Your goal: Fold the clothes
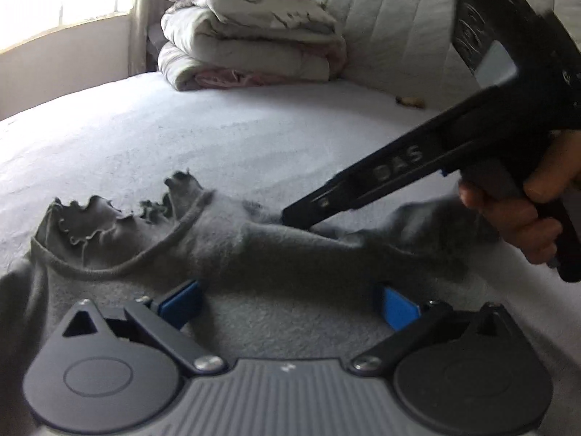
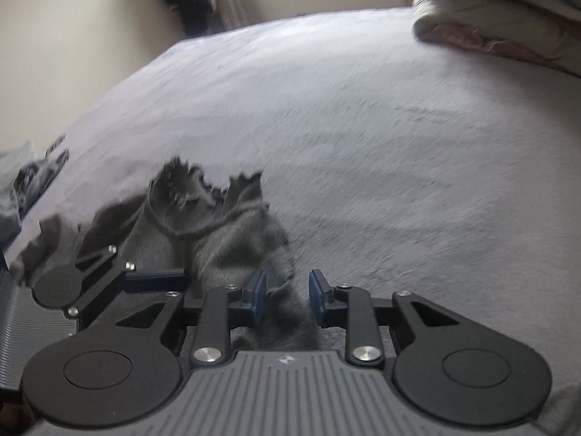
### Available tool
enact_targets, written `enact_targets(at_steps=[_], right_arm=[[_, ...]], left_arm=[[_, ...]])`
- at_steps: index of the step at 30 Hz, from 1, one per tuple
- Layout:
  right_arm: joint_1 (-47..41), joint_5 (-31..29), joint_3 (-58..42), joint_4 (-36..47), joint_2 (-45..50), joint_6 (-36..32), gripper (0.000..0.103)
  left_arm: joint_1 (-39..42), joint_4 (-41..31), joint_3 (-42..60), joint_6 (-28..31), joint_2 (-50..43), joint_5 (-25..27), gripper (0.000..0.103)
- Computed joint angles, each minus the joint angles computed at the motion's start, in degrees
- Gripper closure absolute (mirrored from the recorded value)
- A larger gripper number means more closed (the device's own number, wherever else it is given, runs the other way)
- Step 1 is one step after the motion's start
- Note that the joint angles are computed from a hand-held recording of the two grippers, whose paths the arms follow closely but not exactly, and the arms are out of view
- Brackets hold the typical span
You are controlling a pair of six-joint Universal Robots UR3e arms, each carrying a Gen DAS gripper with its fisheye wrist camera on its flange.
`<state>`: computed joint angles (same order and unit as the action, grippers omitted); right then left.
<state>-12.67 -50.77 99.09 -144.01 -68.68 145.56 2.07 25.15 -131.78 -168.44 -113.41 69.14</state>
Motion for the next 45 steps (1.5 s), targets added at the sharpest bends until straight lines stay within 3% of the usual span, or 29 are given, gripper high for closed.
enact_targets(at_steps=[2,3,6,11,14,16,20,22,25,31,33,36,39,41,45], right_arm=[[1.07,-0.97,0.29,-1.57,0.00,-1.86,0.098],[1.70,-2.16,0.43,-3.01,-0.20,-2.20,0.097],[3.74,-9.66,1.89,-19.14,1.84,2.74,0.098],[3.65,-10.16,-0.05,-18.58,5.03,4.27,0.097],[-0.55,-3.64,0.83,-13.11,2.00,5.43,0.087],[-3.89,-1.62,3.31,-11.81,-1.58,5.11,0.069],[-11.62,-0.30,10.27,-10.15,-9.39,1.64,0.066],[-16.21,0.68,13.53,-9.29,-12.82,0.00,0.058],[-24.19,3.34,19.53,-9.15,-17.05,-2.70,0.054],[-35.89,15.27,26.92,-10.06,-14.80,-8.42,0.053],[-35.97,16.16,26.48,-10.25,-11.81,-9.50,0.053],[-33.86,13.18,29.56,-20.38,-9.46,-13.04,0.056],[-33.38,11.23,34.12,-32.61,-8.75,-14.13,0.091],[-35.63,13.67,36.40,-37.76,-9.31,-12.86,0.093],[-39.14,13.10,41.01,-61.56,-5.95,-3.62,0.093]], left_arm=[[1.29,0.21,-0.90,-0.23,0.47,-1.91,0.000],[2.30,0.27,-1.46,-0.37,0.79,-3.33,0.000],[4.33,0.88,-2.90,-0.82,1.33,-6.37,0.000],[4.50,1.11,-3.73,-0.74,1.94,-6.44,0.000],[4.08,1.56,-4.45,-0.77,2.84,-5.74,0.000],[4.78,2.64,-5.63,-1.00,3.69,-7.32,0.000],[5.92,7.50,-6.61,-3.68,2.28,-11.97,0.000],[4.73,9.06,-6.07,-3.78,0.63,-10.82,0.000],[1.40,1.96,-0.76,-3.89,-0.39,-5.08,0.000],[1.72,2.53,0.08,-4.40,-1.34,-5.68,0.000],[2.02,2.91,0.21,-4.77,-1.74,-6.06,0.000],[3.54,2.42,0.47,-5.87,-1.84,-8.32,0.000],[4.61,2.36,0.25,-9.27,-1.12,-9.11,0.000],[3.93,3.39,1.18,-13.19,-1.86,-8.19,0.000],[-0.61,1.23,4.97,-14.81,-2.72,-0.90,0.000]])
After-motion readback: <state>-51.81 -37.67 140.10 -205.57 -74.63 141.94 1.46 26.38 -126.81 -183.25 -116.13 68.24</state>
